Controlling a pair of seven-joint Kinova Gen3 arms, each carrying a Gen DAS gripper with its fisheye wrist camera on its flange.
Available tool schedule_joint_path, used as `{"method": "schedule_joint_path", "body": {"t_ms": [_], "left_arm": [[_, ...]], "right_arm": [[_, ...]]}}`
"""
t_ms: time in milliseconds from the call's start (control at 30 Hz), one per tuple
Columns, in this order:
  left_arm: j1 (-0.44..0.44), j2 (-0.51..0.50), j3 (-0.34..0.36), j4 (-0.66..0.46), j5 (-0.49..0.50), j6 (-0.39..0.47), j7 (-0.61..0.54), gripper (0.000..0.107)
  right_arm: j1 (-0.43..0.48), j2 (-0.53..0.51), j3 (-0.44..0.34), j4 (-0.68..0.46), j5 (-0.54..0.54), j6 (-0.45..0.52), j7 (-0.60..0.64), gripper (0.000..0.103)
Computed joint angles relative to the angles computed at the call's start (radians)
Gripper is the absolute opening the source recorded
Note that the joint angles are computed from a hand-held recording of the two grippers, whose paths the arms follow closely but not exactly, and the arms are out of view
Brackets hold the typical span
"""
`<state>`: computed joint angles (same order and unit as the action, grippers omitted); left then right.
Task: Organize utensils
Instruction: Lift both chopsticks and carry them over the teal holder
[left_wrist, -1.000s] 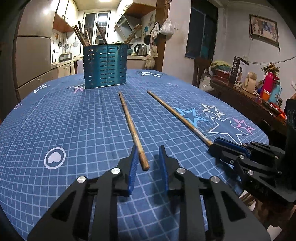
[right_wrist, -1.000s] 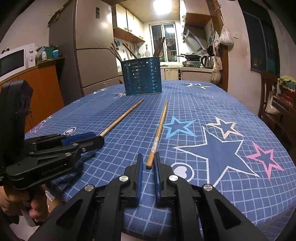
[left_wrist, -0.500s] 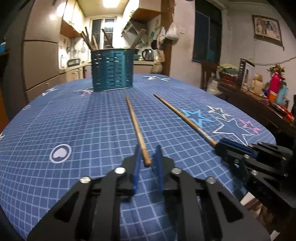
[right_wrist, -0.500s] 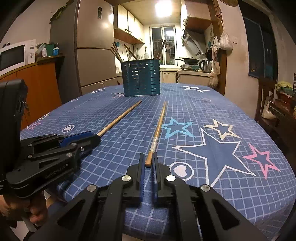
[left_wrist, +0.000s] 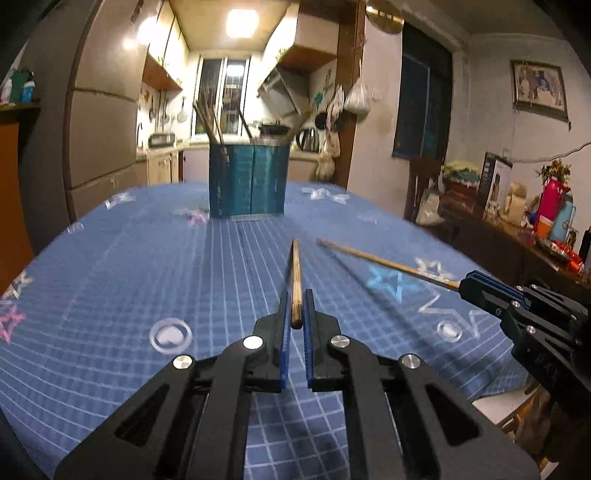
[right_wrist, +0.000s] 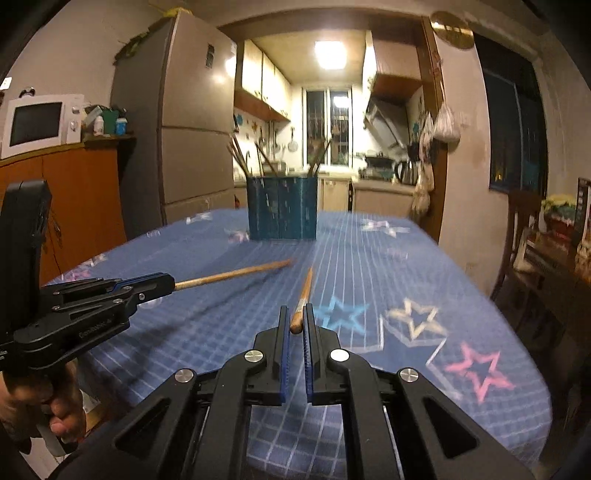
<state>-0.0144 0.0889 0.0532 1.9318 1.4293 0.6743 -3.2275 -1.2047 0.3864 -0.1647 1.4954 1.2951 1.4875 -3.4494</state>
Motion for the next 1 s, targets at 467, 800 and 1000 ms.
{"method": "schedule_joint_path", "body": {"t_ms": [467,800,1000], "left_arm": [[-0.004,-0.007,-0.007,-0.158,0.056,0.047,0.038,0.005],[0.017,0.092,0.062,-0.4,-0.152,0.008,0.29,0.005],[0.002,0.136,0.102,-0.512,-0.25,0.003,0.409,0.005]], "right_arm": [[0.105,-0.123,-0.01,-0.043,0.087,-0.108,0.198,0.008],[0.293,-0.16,0.009,-0.176,-0.035,-0.33,0.408,0.007],[0.325,-0.131,0.044,-0.278,-0.102,-0.372,0.529,0.007]]}}
